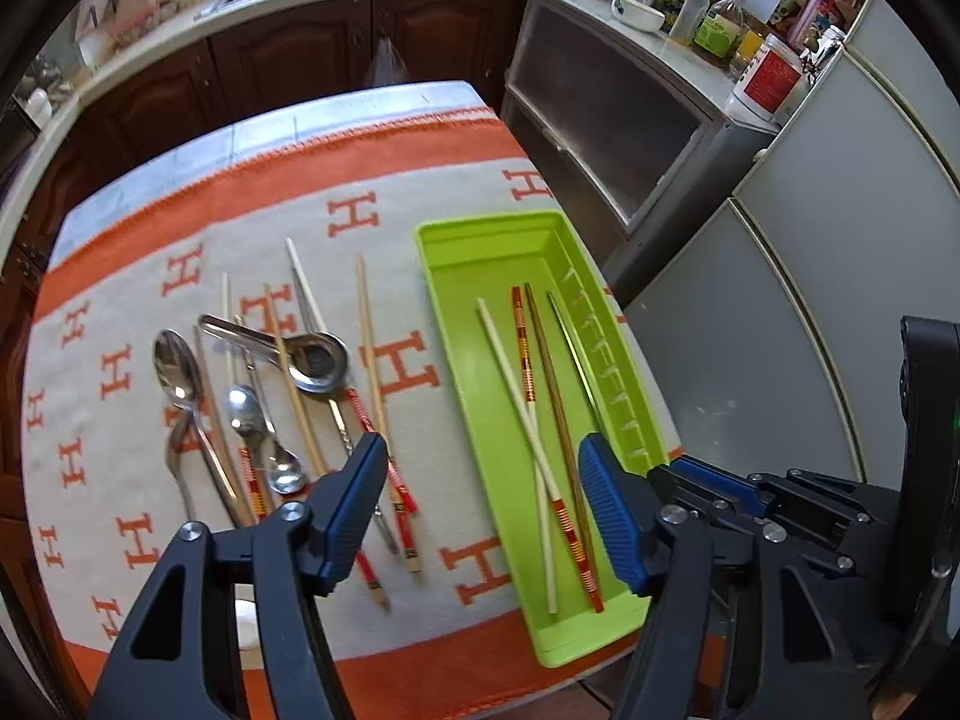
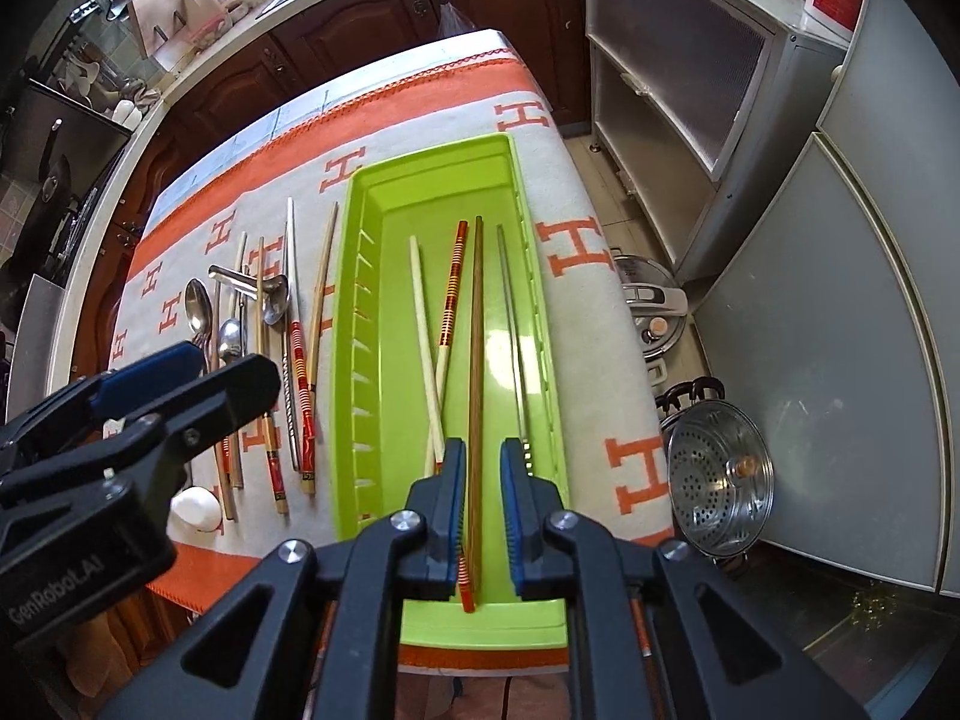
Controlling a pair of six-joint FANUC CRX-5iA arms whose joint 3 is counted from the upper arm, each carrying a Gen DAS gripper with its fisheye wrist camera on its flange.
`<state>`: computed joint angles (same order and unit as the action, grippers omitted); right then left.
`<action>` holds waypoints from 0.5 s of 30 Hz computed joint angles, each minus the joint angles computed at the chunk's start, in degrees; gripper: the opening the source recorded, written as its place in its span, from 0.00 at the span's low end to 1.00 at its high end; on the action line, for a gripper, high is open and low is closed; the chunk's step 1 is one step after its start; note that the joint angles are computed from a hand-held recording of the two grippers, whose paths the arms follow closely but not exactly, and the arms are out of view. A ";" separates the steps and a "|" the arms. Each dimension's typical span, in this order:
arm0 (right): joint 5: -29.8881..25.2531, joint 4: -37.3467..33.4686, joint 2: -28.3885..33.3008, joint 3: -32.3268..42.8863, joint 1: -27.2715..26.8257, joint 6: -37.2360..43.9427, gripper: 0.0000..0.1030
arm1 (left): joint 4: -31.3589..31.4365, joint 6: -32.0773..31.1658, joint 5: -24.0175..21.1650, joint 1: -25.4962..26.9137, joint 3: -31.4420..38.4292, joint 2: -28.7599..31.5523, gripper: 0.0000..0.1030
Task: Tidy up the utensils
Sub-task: 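Carry both chopsticks into the green tray and release them, then lower the left tool and grasp the white ceramic spoon by its handle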
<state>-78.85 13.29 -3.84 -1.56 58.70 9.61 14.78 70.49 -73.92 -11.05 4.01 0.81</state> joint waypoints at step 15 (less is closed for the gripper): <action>3.22 -0.05 1.75 3.55 1.87 2.99 0.11 | -1.35 -8.86 2.59 8.40 -5.76 -10.42 0.67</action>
<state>-75.64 13.24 -2.09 1.99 60.58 12.60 13.43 61.63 -71.33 -2.66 -1.75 -9.61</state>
